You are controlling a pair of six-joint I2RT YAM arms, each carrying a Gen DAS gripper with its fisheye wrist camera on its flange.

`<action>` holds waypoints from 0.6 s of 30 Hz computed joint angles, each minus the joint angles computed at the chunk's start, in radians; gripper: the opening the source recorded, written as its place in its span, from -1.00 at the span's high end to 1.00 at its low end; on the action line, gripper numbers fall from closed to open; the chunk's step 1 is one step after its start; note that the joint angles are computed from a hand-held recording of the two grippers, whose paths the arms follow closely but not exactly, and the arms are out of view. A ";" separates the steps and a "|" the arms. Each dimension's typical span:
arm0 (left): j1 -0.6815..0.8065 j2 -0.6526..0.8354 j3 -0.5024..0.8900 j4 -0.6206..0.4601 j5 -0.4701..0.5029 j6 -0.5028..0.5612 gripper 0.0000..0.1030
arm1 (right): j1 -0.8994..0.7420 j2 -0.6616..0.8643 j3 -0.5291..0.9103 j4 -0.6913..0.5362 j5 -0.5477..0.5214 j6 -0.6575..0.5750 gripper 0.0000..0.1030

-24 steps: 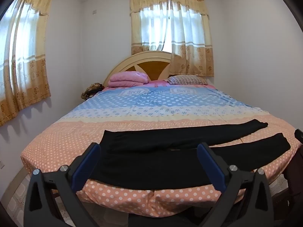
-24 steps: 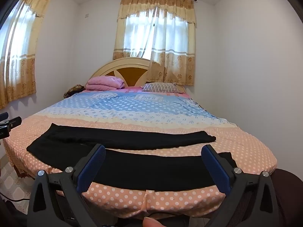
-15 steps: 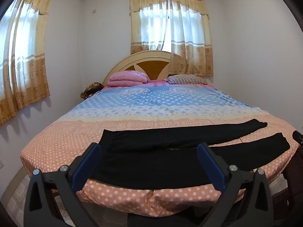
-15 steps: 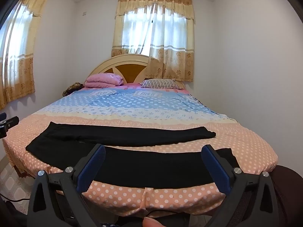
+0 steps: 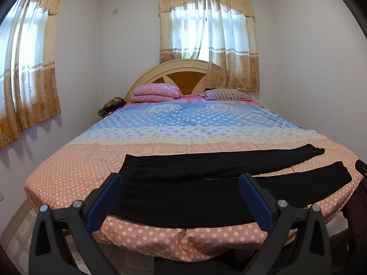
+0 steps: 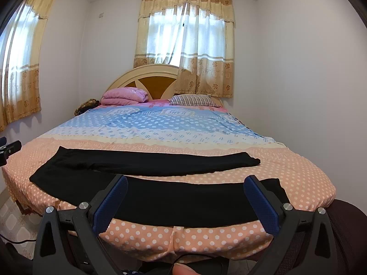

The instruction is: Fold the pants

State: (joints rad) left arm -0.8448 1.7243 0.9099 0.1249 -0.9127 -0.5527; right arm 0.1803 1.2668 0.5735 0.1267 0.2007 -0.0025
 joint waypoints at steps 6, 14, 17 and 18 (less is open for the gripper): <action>0.009 -0.010 -0.016 0.014 0.010 0.005 -1.00 | 0.012 0.007 0.003 -0.001 0.011 0.006 -0.98; 0.012 -0.010 -0.017 0.017 0.013 0.004 -1.00 | 0.024 0.007 -0.004 0.002 0.024 0.010 -0.98; 0.012 -0.011 -0.019 0.017 0.012 0.005 -1.00 | 0.026 0.013 -0.002 0.002 0.027 0.014 -0.98; 0.012 -0.012 -0.021 0.021 0.013 0.005 -1.00 | 0.024 0.013 -0.002 0.003 0.025 0.012 -0.98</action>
